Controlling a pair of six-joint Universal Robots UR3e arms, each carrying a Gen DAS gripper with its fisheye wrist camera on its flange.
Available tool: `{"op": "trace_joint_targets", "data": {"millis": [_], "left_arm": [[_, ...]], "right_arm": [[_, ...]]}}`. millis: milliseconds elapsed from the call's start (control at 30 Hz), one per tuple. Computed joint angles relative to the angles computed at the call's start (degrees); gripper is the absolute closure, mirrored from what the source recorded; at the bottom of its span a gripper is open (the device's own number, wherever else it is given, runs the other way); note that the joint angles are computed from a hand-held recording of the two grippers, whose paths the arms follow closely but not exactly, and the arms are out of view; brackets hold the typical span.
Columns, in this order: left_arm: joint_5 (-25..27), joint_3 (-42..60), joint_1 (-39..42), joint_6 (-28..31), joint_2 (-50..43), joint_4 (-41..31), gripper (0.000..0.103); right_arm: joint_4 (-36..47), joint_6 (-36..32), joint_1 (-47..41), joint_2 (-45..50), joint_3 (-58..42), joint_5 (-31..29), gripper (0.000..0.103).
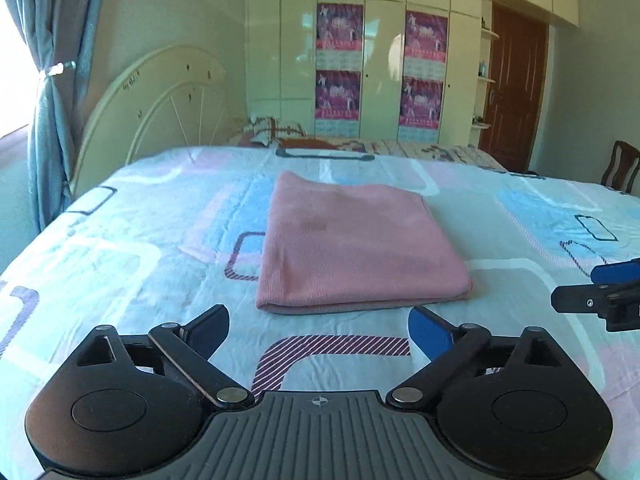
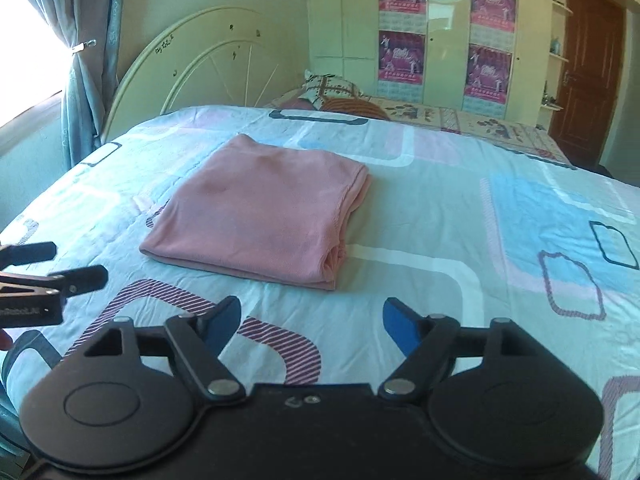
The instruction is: Fold small clothes
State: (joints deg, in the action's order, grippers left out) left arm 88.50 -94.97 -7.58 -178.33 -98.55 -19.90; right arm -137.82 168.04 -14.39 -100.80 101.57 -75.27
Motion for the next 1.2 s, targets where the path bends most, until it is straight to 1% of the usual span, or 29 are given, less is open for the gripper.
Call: {"op": "trace_joint_targets", "data": {"millis": [33, 67, 100, 133, 167, 200, 267, 333, 400, 467, 567, 667, 867, 967, 1200], "left_arm": [[0.6, -1.8, -0.3, -0.1, 2.6, -0.4, 0.000], [0.7, -4.1, -0.3, -0.5, 5.4, 0.2, 0.000], [-0.5, -6.3, 0.2, -0.5, 8.4, 0.0, 0.000], [-2.2, -7.8, 0.9, -0.2, 11.0, -1.1, 0.000], [-2.4, -8.8, 0.8, -0.3, 13.3, -2.4, 0.000], [-2.2, -9.7, 0.6, -0.4, 15.3, -3.5, 0.000], [-2.2, -11.1, 0.3, 0.0, 19.0, -6.1, 0.000], [-0.4, -12.3, -1.1, -0.3, 21.0, -6.4, 0.000], [-1.4, -13.0, -0.8, -0.5, 23.1, -7.7, 0.000], [-2.3, -13.7, -0.4, -1.2, 24.9, -8.2, 0.000], [-2.4, -14.4, -0.7, -0.5, 27.4, -8.4, 0.000], [-3.6, -15.0, -0.4, -0.2, 29.6, -8.6, 0.000], [-4.2, -16.4, -0.2, -0.8, 32.4, -9.1, 0.000], [-4.6, -17.2, 0.1, -1.0, 33.6, -9.3, 0.000], [-4.4, -17.8, -0.1, -1.1, 34.7, -9.2, 0.000]], "right_arm": [[1.2, 0.5, -0.5, -2.7, 1.4, -0.3, 0.021], [2.1, 1.1, -0.7, -5.2, 2.6, -0.9, 0.015], [2.9, 1.7, -1.0, -7.9, 3.8, -1.4, 0.009], [4.4, 2.0, -1.3, -10.7, 4.8, -1.5, 0.006], [7.0, 1.9, -1.3, -13.0, 5.0, -2.2, 0.002], [8.5, 2.1, -0.6, -14.7, 5.0, -3.9, 0.001], [8.5, 2.6, 0.6, -18.6, 6.8, -6.4, 0.001], [9.8, 3.6, 0.8, -21.8, 7.6, -7.0, 0.001], [12.2, 4.3, 0.5, -24.1, 7.3, -6.7, 0.001], [12.7, 5.0, 1.8, -25.3, 7.2, -7.8, 0.001], [14.0, 5.4, 2.5, -27.4, 7.1, -8.5, 0.001], [14.3, 6.4, 4.2, -28.5, 6.8, -10.1, 0.001], [15.1, 7.0, 5.1, -29.9, 5.6, -11.0, 0.001], [14.4, 7.6, 7.0, -29.5, 5.1, -12.7, 0.001], [14.9, 7.5, 6.9, -30.6, 5.0, -12.7, 0.001]]}}
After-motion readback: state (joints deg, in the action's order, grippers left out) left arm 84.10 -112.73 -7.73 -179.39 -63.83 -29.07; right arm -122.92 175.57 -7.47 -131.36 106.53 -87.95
